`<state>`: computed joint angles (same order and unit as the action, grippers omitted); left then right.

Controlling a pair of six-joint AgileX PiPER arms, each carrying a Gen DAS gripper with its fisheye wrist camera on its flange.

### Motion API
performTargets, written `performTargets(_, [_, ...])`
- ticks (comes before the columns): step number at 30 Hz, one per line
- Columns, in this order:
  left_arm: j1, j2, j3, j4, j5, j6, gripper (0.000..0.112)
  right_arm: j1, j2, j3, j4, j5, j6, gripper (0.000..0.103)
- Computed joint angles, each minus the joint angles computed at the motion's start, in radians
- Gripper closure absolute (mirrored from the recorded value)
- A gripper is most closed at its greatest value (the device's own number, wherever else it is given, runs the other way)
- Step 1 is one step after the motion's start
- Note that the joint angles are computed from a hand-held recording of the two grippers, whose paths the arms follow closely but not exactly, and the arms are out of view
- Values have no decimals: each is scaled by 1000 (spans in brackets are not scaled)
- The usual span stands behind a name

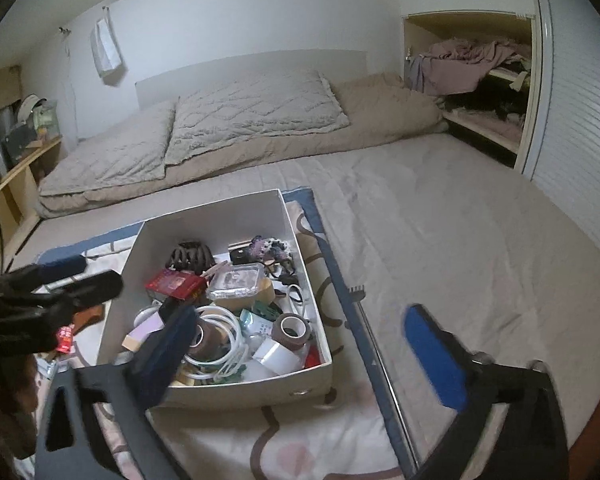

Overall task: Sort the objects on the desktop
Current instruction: 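Raise both tools out of the shoebox toward the remaining scattered items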

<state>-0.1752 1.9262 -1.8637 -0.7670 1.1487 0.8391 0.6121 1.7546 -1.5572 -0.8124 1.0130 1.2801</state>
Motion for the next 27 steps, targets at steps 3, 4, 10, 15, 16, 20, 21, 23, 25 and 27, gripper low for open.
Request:
performTargets(3, [26, -2, -2, -13, 7, 19, 10, 7, 8, -16, -4, 24, 5, 0])
performTargets(4, [32, 0, -7, -14, 11, 22, 10, 7, 8, -16, -5, 22, 11, 0])
performTargets(10, [65, 4, -25, -9, 23, 48, 10, 12, 27, -43, -1, 51, 34, 0])
performTargets(15, [99, 21, -51, -13, 40, 62, 10, 20, 46, -74, -6, 73, 34, 0])
performTargets(16, [105, 26, -60, -13, 45, 60, 10, 22, 52, -84, -7, 76, 35, 0])
performTargets(20, [127, 34, -68, -6, 30, 71, 10, 26, 78, -121, 6, 77, 28, 0])
performTargets(21, [134, 39, -73, -6, 28, 77, 10, 28, 87, -135, 8, 79, 23, 0])
performTargets(23, [148, 48, -81, -3, 24, 81, 10, 32, 114, -175, 18, 85, 5, 0])
performTargets(25, [167, 67, -106, -2, 34, 77, 10, 41, 142, -217, 22, 98, -5, 0])
performTargets(27, [186, 89, -138, 3, 46, 62, 10, 47, 173, -264, 31, 111, -25, 0])
